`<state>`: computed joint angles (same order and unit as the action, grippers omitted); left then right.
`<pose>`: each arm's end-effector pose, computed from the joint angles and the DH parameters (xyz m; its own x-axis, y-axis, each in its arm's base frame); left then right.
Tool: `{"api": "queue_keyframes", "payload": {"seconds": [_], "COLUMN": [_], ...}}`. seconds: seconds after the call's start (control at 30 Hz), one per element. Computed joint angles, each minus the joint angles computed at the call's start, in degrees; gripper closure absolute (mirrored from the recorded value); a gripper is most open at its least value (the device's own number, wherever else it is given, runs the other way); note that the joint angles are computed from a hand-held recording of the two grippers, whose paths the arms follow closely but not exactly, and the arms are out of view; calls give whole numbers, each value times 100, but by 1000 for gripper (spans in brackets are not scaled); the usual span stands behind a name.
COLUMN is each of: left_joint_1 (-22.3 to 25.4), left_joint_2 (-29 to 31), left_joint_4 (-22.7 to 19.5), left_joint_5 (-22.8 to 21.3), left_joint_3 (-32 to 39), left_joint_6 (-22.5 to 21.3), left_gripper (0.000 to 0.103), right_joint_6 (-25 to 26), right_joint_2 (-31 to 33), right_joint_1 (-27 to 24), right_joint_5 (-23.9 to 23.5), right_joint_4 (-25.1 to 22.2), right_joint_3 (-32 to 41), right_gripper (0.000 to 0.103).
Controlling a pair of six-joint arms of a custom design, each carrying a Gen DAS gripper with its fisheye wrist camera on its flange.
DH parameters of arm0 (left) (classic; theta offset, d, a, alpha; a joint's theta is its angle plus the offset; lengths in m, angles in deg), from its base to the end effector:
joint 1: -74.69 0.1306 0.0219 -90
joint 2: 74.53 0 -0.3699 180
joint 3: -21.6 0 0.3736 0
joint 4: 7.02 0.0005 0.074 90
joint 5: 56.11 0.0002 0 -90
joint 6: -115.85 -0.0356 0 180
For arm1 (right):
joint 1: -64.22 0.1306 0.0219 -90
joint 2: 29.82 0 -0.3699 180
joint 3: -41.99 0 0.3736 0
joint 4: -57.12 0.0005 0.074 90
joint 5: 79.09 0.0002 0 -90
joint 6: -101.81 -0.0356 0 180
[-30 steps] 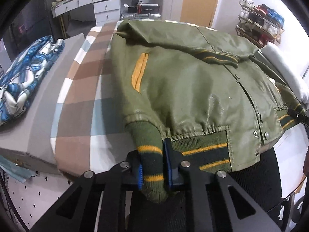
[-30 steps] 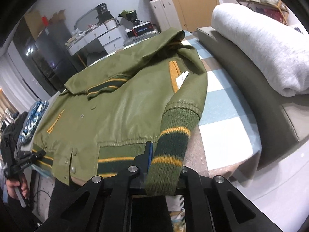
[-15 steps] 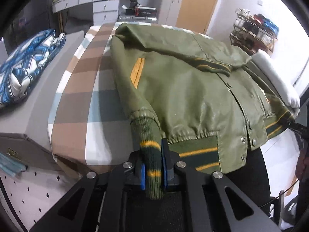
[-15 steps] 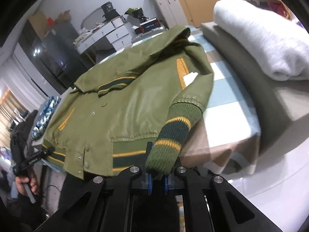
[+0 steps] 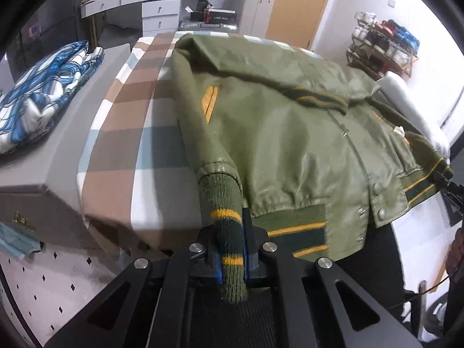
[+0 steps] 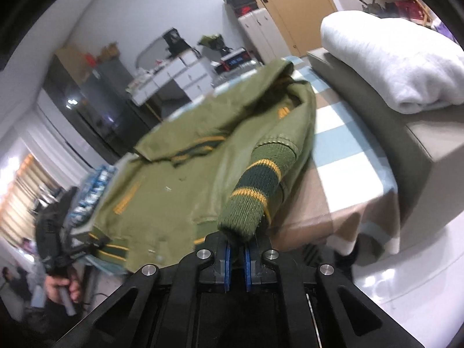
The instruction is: Fold large clothes
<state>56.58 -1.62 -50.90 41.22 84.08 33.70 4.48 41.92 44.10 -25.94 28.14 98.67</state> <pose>0.3256 -0.1118 0.3276 -0.8165 0.1245 -0.5638 0.2701 0.9454 -0.1823 0.3267 -0.0975 0.3134 -0.6639 0.3520 -0.6598 -0.0452 0.8618 0.5052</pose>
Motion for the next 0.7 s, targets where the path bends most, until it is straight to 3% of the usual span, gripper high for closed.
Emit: {"api": "queue_keyframes", "payload": {"seconds": [0.13, 0.2, 0.27, 0.37, 0.4, 0.47, 0.53, 0.63, 0.7], "left_joint_1": [453, 594, 678, 633, 665, 722, 751, 771, 785], "left_joint_2": [193, 611, 1370, 2509, 2928, 4015, 5065, 6555, 6922], "left_joint_4": [-331, -492, -808, -1332, -1729, -2318, -3234, -4642, -4985], "left_joint_5": [1157, 1605, 2073, 2035, 2074, 1965, 1551, 1320, 1336], "left_joint_3": [575, 1188, 2264, 3977, 4644, 6083, 7523, 9630, 10101], "left_joint_6": [-156, -169, -175, 16, 177, 351, 759, 599, 390], "left_gripper": [99, 99, 99, 98, 98, 93, 93, 91, 90], "right_joint_6": [56, -180, -485, -735, -737, -817, -867, -798, -716], "right_joint_2": [-94, 180, 670, 1565, 1824, 2773, 3508, 4763, 5404], "right_joint_1": [-80, -59, 26, 264, 310, 477, 555, 655, 616], "right_joint_5": [-469, -702, -847, -431, -336, 193, 555, 1142, 1089], "right_joint_4": [-128, -36, 135, 44, -104, -732, -1329, -2294, -2859], "right_joint_3": [293, 723, 1397, 2633, 2989, 4258, 5240, 6938, 7824], "right_gripper": [97, 97, 97, 97, 97, 96, 95, 90, 83]}}
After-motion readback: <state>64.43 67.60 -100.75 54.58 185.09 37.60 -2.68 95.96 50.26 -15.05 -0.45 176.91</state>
